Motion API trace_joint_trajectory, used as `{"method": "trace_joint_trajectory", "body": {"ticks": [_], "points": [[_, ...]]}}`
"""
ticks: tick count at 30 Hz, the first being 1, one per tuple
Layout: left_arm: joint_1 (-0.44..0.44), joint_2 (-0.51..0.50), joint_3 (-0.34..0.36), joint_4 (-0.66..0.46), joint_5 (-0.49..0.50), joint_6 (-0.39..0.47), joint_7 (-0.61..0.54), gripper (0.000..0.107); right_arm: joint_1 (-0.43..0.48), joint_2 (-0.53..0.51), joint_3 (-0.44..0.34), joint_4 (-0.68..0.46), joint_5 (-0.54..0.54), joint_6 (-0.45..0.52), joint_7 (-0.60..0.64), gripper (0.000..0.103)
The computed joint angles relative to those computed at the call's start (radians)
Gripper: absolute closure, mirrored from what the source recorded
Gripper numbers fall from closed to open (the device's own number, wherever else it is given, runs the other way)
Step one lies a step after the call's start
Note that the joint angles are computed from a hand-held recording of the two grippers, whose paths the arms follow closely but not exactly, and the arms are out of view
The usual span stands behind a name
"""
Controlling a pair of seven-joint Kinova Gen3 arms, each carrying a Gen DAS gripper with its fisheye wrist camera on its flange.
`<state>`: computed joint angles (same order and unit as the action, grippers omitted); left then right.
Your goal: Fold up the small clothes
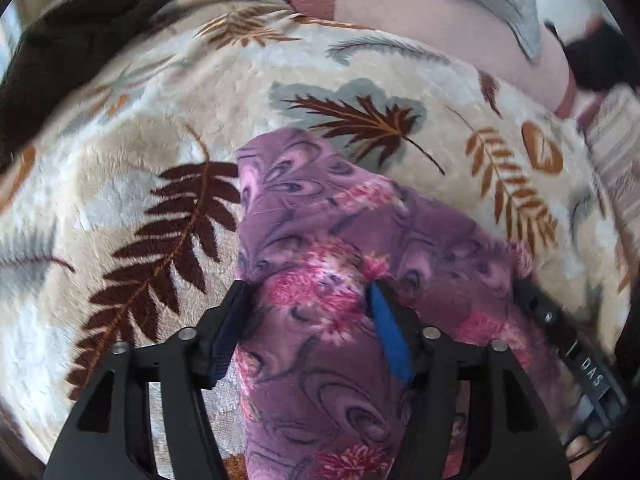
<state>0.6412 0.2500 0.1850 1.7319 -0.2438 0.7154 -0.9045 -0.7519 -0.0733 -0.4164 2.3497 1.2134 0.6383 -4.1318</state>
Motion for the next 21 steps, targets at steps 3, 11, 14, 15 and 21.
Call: {"method": "trace_joint_trajectory", "body": {"ticks": [3,11,14,15,21], "points": [[-0.046,-0.047,0.012,0.010,0.087,0.019,-0.072,0.048,-0.032,-0.020,-0.004,-0.022,-0.066,0.045,0.091,0.098],[-0.065,-0.255,0.115,0.242,0.018,-0.047,-0.018,0.046,-0.114,-0.028,-0.200,-0.052,-0.161,0.213,0.192,0.087],[-0.051,-0.242,0.120,0.278,-0.028,-0.079,0.052,0.042,-0.134,0.000,-0.200,-0.060,-0.193,0.246,0.196,0.088],[-0.045,-0.251,0.127,0.276,-0.045,-0.065,0.072,0.043,-0.149,-0.009,-0.173,-0.072,-0.222,0.243,0.216,0.088],[-0.040,-0.372,0.167,0.308,-0.023,-0.012,0.043,0.043,-0.209,-0.060,-0.226,-0.138,-0.300,0.314,0.302,0.081]]}}
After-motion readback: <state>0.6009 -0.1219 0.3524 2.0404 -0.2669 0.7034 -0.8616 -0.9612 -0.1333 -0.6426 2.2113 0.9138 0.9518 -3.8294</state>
